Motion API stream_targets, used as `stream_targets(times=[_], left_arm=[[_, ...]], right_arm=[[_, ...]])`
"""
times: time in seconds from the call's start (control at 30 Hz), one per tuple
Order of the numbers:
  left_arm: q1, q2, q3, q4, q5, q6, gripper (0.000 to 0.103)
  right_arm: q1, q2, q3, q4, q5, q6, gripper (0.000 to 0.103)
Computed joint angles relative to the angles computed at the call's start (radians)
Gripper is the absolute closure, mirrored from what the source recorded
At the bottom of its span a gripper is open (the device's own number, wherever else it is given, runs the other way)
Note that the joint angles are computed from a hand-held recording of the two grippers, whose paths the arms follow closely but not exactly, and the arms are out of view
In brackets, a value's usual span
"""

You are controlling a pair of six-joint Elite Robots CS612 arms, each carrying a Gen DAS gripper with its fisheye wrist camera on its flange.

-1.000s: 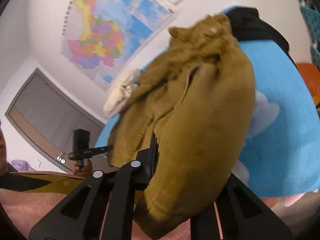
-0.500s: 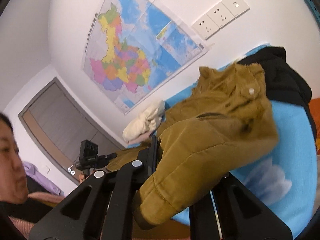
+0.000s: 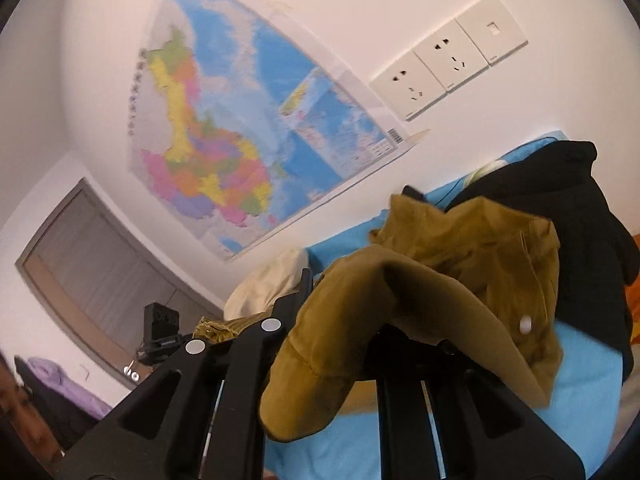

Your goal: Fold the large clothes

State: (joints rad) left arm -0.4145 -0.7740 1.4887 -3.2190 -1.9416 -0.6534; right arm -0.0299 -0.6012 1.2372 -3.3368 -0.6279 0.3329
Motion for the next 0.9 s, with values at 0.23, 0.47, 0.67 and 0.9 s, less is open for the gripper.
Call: stream_targets(times=[0.23, 0.47, 0.67, 0.9], left_arm=[[0.019, 0.074, -0.162, 0.156, 0.027, 0.004, 0.091], [0.035, 0.141, -0.286, 0.271, 0.038, -0.01, 0.091], [0.039, 0.169, -0.341, 0.327, 0.045, 0.0, 0.091], [0.039, 0.187, -0.371, 0.357, 0.054, 0.002, 0.091]], right_arm=[[0.021, 0.088, -0.205, 0.221, -0.085, 0.002, 0.092], [0.037, 0.158, -0.36, 0.384, -0.144, -0.02, 0.092], [0.044, 0.185, -0.423, 0.447, -0.177, -0.027, 0.092], [0.049, 0.2, -0.458, 0.488, -0.202, -0.04, 0.092]])
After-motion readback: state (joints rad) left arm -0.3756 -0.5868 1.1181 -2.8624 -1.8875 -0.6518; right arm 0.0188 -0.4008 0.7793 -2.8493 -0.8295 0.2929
